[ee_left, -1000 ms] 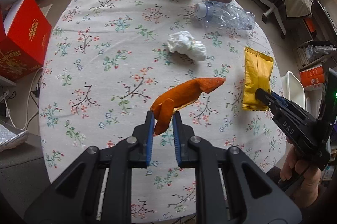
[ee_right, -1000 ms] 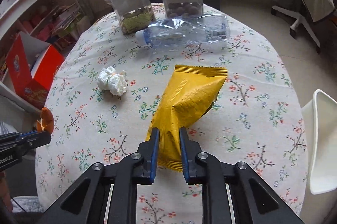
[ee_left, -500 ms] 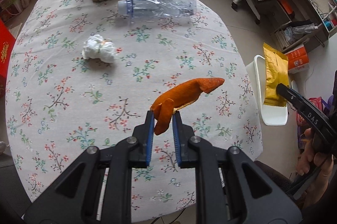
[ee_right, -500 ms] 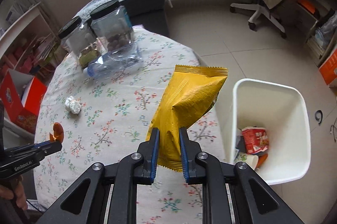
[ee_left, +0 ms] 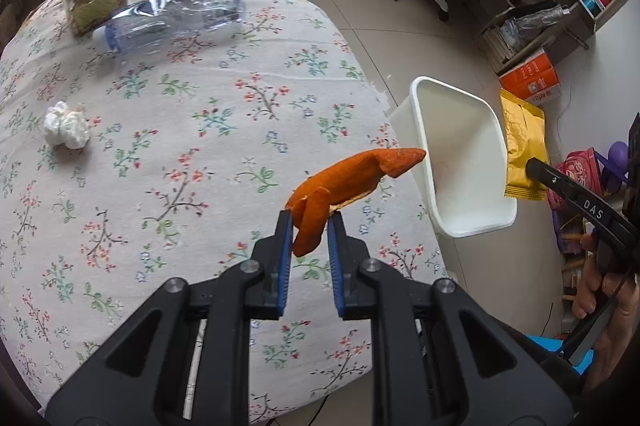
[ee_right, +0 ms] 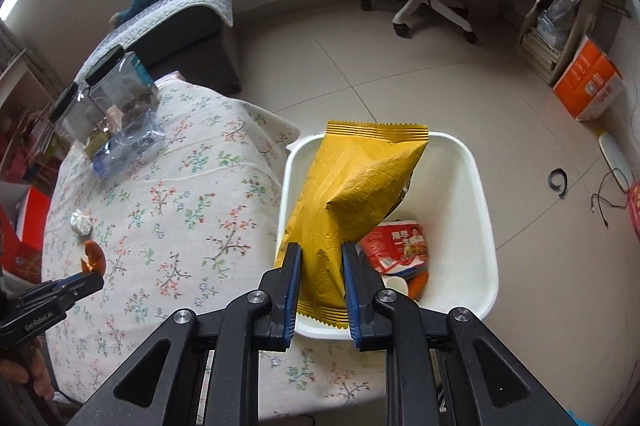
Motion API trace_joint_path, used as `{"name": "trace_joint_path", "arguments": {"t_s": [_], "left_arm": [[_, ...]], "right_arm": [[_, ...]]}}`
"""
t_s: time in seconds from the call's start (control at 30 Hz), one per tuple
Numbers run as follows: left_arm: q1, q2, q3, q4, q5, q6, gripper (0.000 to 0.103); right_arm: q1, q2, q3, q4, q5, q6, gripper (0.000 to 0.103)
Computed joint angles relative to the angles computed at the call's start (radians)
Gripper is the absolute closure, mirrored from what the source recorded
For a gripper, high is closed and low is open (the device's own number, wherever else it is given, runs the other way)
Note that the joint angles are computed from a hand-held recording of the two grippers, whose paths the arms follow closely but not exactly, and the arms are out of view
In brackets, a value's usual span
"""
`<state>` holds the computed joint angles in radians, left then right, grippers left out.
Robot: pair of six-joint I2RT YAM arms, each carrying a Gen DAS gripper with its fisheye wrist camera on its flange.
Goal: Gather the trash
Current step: 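Carry the yellow packet and orange peel over the white bin and release both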
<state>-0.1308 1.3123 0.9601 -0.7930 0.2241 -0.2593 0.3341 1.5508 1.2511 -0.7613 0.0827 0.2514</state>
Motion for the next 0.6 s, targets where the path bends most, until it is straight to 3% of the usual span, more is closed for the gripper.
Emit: {"name": "trace_joint_path", "arguments": {"t_s": [0.33,0.6], "left_arm": [[-0.285,0.184,0.089,0.16,-0.066,-0.105,0.084],[-0.407,0.355,0.181,0.277,-0.147,-0.084,0.084]], "right_arm": [[-0.174,-0.061,-0.06,-0.04,-0.065,-0.061,0.082],[-0.28,-0.101,-0.119,-0.048,-0.096,-0.148,0.082]]}}
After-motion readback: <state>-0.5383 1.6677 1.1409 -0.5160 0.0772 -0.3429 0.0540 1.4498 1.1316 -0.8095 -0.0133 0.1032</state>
